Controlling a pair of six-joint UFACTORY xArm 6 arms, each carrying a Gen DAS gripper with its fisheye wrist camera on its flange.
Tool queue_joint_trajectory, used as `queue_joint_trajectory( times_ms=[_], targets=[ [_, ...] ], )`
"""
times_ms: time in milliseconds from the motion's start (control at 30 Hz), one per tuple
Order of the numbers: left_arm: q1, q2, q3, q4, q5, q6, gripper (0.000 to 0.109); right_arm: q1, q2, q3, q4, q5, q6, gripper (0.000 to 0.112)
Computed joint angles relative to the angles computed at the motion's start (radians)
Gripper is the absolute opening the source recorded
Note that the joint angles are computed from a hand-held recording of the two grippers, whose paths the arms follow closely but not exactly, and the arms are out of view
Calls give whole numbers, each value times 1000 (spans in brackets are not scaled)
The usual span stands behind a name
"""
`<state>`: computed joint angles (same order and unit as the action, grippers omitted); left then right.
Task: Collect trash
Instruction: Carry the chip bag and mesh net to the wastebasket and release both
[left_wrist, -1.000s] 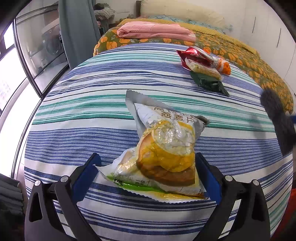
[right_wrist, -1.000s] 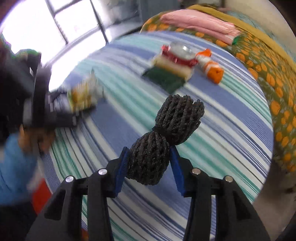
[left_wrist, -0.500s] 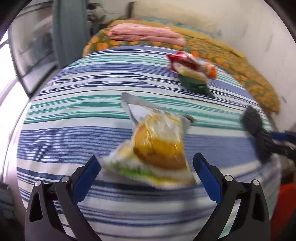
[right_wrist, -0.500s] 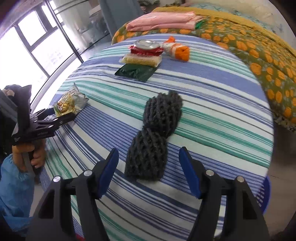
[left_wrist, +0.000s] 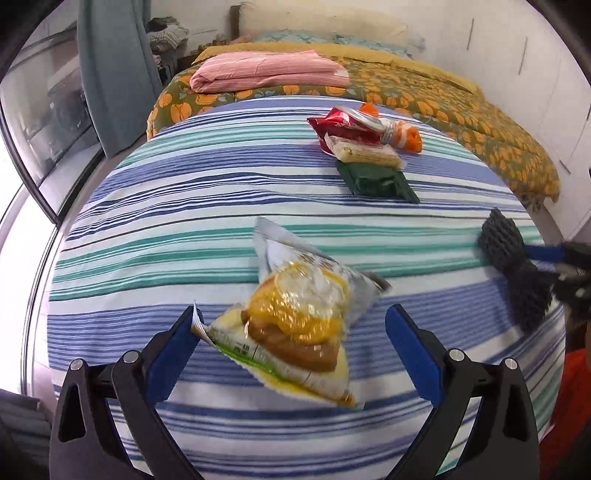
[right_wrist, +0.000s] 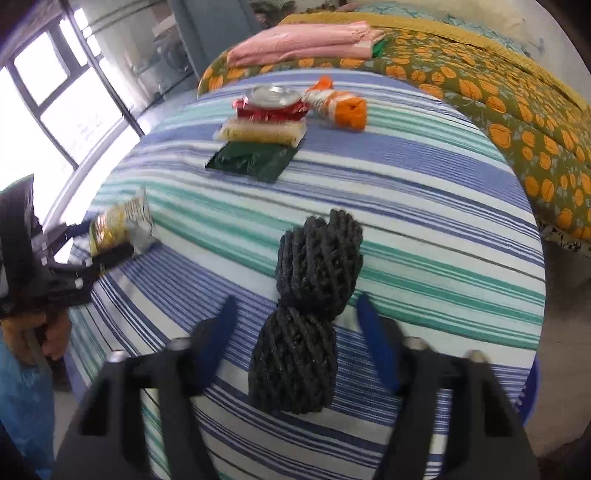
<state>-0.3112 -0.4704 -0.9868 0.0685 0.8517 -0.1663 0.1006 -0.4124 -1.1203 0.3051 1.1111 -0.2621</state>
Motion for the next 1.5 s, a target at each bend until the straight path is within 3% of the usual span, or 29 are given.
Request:
queue_joint_trajectory(
  times_ms=[100,133,233,400,667,833,1033,1200,1500],
  targets=[
    [-15,15,-13,42,15,-21,76,-7,-20,18,-1,-3,-5,34],
    [-19,10,-8,43,9,-25,68,-15,-29,23,10,-1,-14,34],
    [-40,-9,2,91,1,-60,57,-37,-67,44,32,0,-40,33],
    [-99,-57,12,76,-2,-86,45,-88,-147,77,93,25,-106,33],
    [-309,-42,-34,97,-17,-195,42,-280,-246,121,198,78,-220,33],
    [-471,48,-118,113,-45,-240,42,-516,-280,138,248,115,-340,33],
    [-602,234,-279,60,-68,-263,42,-777,-203,104,277,138,-454,33],
    [-684,405,-436,31,-70,-277,43,-885,-119,71,297,141,-502,33],
    [-774,743,-775,33,20,-247,44,-965,5,56,260,113,-585,33]
  ],
)
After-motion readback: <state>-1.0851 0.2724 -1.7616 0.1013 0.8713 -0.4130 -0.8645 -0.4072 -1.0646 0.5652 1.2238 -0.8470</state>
